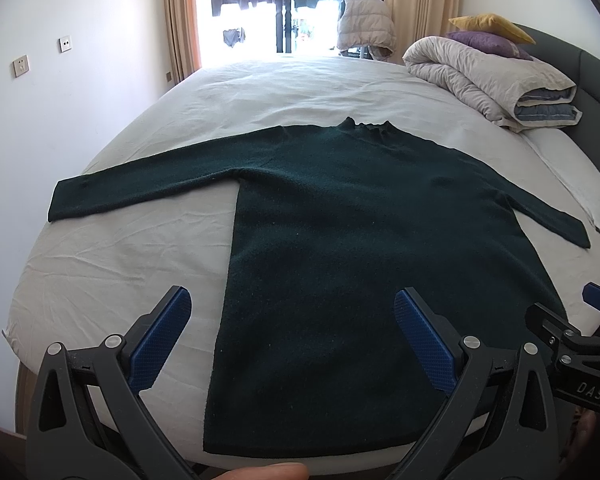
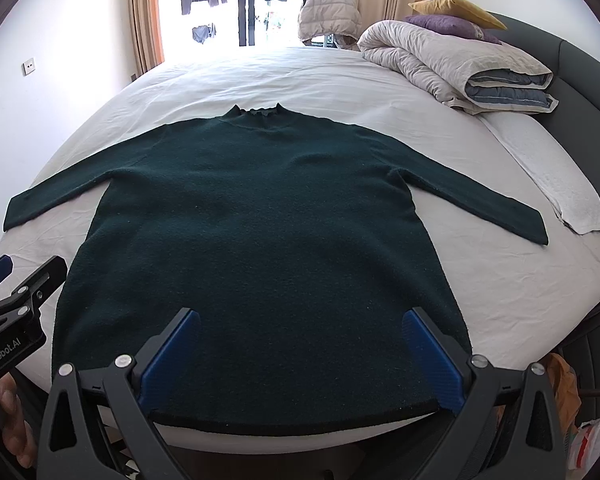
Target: Fold small clothes
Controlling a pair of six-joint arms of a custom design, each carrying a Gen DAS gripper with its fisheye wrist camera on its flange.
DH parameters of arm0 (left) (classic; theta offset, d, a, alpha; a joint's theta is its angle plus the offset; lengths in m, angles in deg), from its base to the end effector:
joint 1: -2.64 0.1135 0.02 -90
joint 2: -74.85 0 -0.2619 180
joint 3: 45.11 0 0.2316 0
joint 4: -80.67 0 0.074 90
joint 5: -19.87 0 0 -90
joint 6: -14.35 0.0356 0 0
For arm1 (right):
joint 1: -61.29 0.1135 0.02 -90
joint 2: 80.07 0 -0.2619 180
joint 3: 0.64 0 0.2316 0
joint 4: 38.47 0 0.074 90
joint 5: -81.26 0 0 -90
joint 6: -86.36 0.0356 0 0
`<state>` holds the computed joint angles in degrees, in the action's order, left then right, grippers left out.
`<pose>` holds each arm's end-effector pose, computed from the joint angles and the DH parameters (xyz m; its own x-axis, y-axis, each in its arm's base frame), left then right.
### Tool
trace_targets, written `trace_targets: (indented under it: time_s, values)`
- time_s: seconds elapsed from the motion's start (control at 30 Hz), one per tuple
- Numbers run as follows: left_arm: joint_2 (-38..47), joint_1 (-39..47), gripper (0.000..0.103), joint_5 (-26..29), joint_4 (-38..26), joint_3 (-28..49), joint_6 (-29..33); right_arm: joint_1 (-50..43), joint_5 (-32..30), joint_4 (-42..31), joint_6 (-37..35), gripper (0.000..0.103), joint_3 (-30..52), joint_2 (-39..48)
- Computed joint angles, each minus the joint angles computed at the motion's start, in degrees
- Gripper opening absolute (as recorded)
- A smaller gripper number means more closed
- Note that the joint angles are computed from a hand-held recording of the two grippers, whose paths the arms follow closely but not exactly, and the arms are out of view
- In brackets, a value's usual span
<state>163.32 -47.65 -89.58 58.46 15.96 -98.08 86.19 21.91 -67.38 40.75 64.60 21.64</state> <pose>0.1933 -0.2142 0.1868 -0.6740 0.2484 -0.6957 0.3574 0.9339 -0.0128 0.2825 0.1111 0.1372 -0.7079 0.3349 -0.6219 0.4556 0.8893 -0.0398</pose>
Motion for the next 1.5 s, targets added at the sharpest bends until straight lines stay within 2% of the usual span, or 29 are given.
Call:
trace_targets:
  time_s: [0.9, 1.3, 1.5]
  values:
    - [3.8, 0.7, 0.103, 0.4, 1.1, 0.9, 0.6, -0.5, 0.2, 1.2, 0.1, 0.103, -0.9, 0.2]
    - [5.3, 2.9, 0.103, 2.8, 2.1, 0.8, 0.4, -0.7, -0.2, 1.4, -0.4, 0.103, -0.7, 1.2]
    - [6.5, 6.7, 0.103, 4.8, 5.5, -0.1, 1.2, -1.4, -0.6, 2.4, -2.1, 0.103, 0.5, 2.7]
